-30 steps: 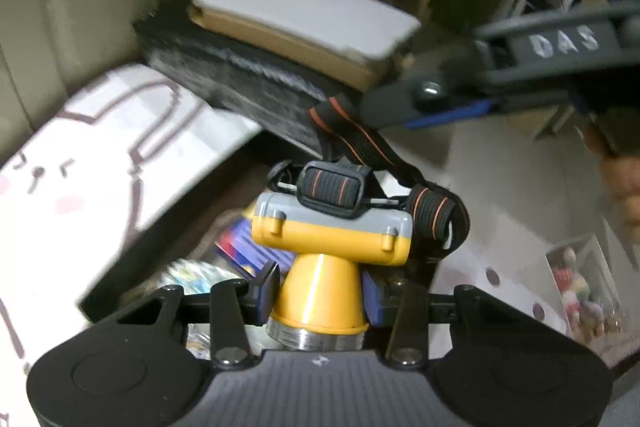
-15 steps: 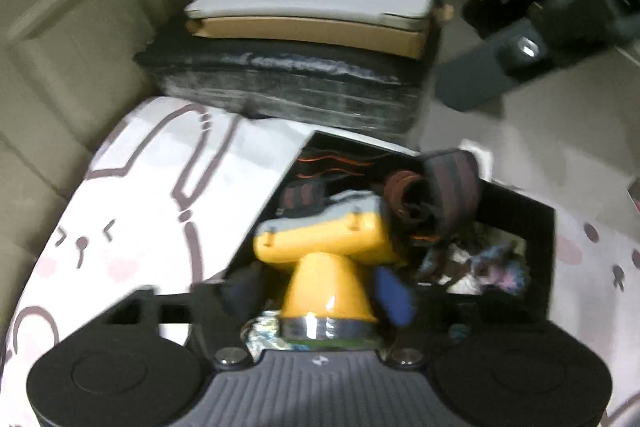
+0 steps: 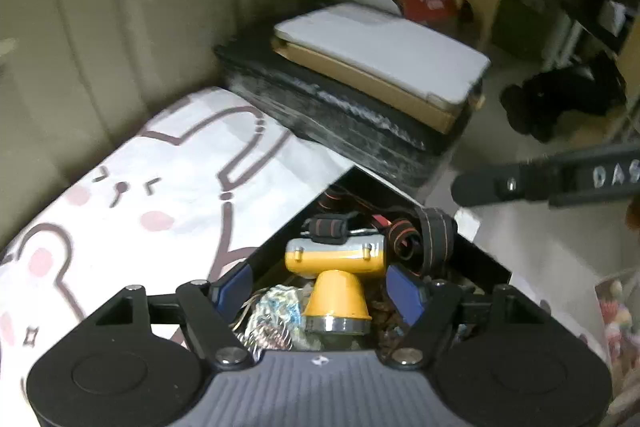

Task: Organize objects
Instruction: 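Lower the yellow headlamp into the box with left tool while right tool drops card box, then open both tools and withdraw them from the box toward the bed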

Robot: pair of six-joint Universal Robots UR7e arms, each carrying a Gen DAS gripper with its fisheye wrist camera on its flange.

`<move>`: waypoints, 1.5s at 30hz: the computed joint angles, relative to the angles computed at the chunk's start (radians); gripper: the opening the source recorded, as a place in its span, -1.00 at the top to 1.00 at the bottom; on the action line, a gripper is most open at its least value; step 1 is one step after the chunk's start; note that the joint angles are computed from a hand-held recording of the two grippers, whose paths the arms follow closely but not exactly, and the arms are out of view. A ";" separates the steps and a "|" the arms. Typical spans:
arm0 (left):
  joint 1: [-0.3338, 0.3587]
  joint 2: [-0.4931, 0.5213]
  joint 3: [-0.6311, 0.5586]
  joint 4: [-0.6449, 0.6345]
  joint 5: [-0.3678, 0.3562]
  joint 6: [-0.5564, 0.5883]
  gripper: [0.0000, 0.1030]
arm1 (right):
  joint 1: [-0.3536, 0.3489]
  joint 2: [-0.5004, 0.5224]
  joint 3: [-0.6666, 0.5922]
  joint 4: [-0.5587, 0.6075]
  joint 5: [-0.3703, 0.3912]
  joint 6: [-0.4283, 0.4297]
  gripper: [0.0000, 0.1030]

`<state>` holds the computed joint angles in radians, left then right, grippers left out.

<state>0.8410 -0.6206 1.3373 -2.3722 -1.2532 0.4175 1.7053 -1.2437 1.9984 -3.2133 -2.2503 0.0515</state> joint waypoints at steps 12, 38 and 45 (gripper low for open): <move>-0.047 -0.144 0.163 -0.083 0.098 -0.166 -0.53 | 0.076 0.006 0.026 -0.077 -0.091 -0.100 -0.25; -0.093 -0.304 0.395 -0.252 0.254 -0.340 -1.00 | 0.160 -0.016 0.133 -0.161 -0.242 -0.198 -1.00; -0.093 -0.349 0.433 -0.271 0.258 -0.366 -1.00 | 0.178 -0.024 0.148 -0.149 -0.277 -0.159 -1.00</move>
